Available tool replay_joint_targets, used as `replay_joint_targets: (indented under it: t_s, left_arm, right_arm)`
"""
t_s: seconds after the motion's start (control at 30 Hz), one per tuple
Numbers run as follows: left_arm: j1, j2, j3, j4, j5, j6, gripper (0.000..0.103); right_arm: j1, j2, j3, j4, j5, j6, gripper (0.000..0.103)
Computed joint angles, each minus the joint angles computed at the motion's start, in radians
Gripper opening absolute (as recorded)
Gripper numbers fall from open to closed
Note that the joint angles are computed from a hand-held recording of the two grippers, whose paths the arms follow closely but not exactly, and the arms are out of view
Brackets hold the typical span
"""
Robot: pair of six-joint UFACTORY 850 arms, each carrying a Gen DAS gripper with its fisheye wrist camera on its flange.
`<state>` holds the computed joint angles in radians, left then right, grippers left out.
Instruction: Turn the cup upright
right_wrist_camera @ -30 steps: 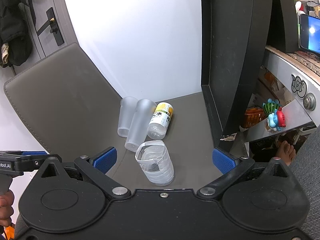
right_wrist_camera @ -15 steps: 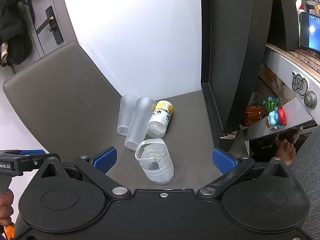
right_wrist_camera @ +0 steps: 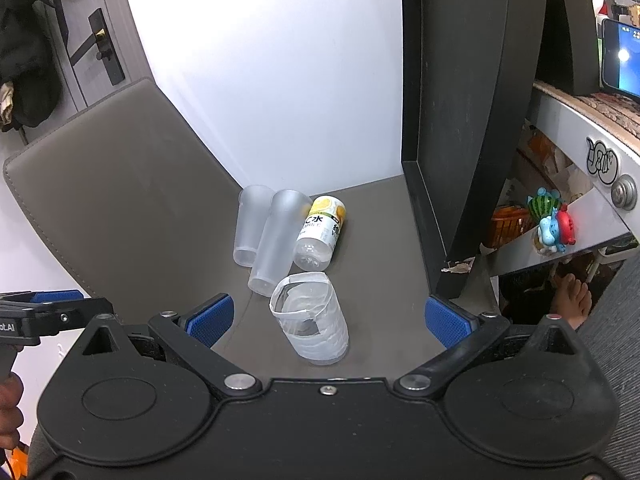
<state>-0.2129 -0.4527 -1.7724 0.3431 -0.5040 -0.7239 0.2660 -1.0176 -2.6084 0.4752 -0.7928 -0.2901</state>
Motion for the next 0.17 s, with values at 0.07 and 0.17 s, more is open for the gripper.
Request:
replay_joint_targets:
  t_s: [0.07,0.17]
  left_arm:
    - [0.001,-0.002,0.000,-0.003,0.001,0.003,0.103]
    - [0.002,-0.003,-0.002,-0.013,0.005,0.012,0.103]
  right_arm:
    - [0.000,-0.003,-0.005,-0.003,-0.002,0.004,0.103]
    - [0.002,-0.009,-0.015,-0.015,-0.005,0.016,0.103]
